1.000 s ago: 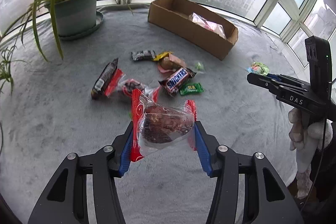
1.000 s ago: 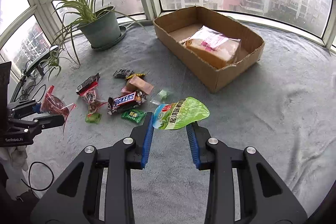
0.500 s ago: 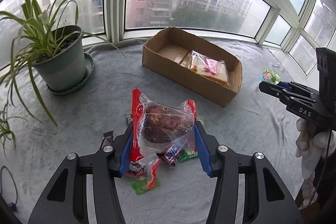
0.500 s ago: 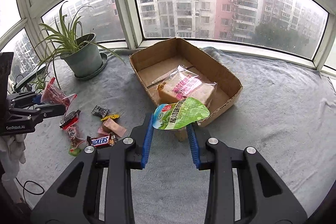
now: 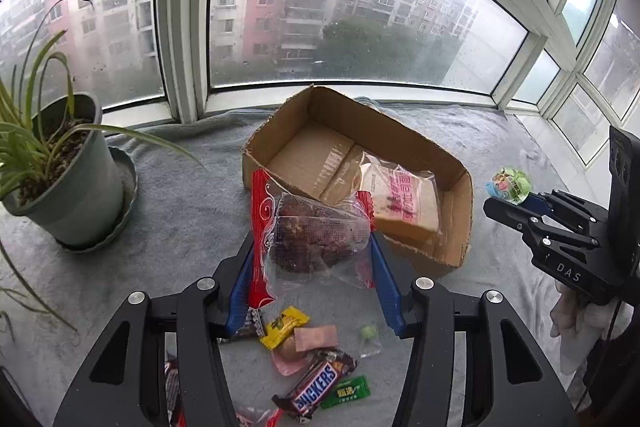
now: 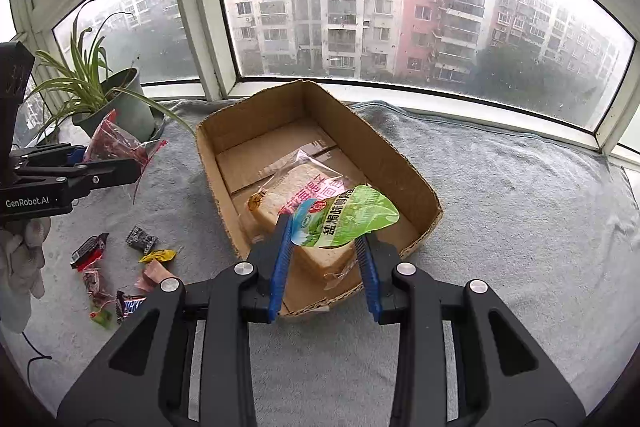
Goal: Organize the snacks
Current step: 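Carry the sausage bag in the left gripper while the right gripper carries the pouch to the box, then open the left gripper over the box while the right gripper releases the pouch inside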
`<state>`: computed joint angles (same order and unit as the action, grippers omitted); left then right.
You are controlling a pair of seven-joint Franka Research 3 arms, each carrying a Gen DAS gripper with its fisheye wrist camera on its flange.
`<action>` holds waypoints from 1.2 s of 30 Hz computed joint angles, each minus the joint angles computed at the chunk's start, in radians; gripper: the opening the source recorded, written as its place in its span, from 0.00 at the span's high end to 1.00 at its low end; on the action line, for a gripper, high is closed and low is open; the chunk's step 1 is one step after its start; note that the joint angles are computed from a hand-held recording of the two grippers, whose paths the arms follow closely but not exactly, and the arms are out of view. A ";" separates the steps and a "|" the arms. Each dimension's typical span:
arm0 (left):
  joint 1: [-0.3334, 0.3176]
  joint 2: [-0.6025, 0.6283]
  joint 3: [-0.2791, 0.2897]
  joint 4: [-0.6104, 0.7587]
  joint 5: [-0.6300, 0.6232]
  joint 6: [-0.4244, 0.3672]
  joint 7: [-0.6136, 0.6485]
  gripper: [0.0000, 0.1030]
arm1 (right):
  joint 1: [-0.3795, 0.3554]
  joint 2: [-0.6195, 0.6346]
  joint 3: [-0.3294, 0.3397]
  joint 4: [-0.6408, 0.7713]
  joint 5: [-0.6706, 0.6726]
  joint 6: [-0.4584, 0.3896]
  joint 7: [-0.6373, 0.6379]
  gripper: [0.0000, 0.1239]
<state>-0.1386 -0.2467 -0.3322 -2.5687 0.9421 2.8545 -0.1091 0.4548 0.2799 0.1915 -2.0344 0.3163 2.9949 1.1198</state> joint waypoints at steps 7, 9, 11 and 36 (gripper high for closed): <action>0.026 0.140 0.041 0.109 0.085 0.024 -0.033 0.50 | 0.054 0.109 -0.088 0.119 -0.110 -0.031 0.118 0.73; 0.016 0.173 0.058 0.137 0.110 0.021 -0.051 0.50 | 0.059 0.137 -0.102 0.149 -0.131 -0.040 0.142 0.73; 0.005 0.200 0.075 0.159 0.140 0.020 -0.075 0.50 | 0.062 0.161 -0.109 0.176 -0.146 -0.050 0.161 0.73; -0.077 0.311 0.157 0.251 0.139 0.018 -0.074 0.39 | 0.113 0.186 -0.157 0.186 -0.258 0.000 0.240 0.39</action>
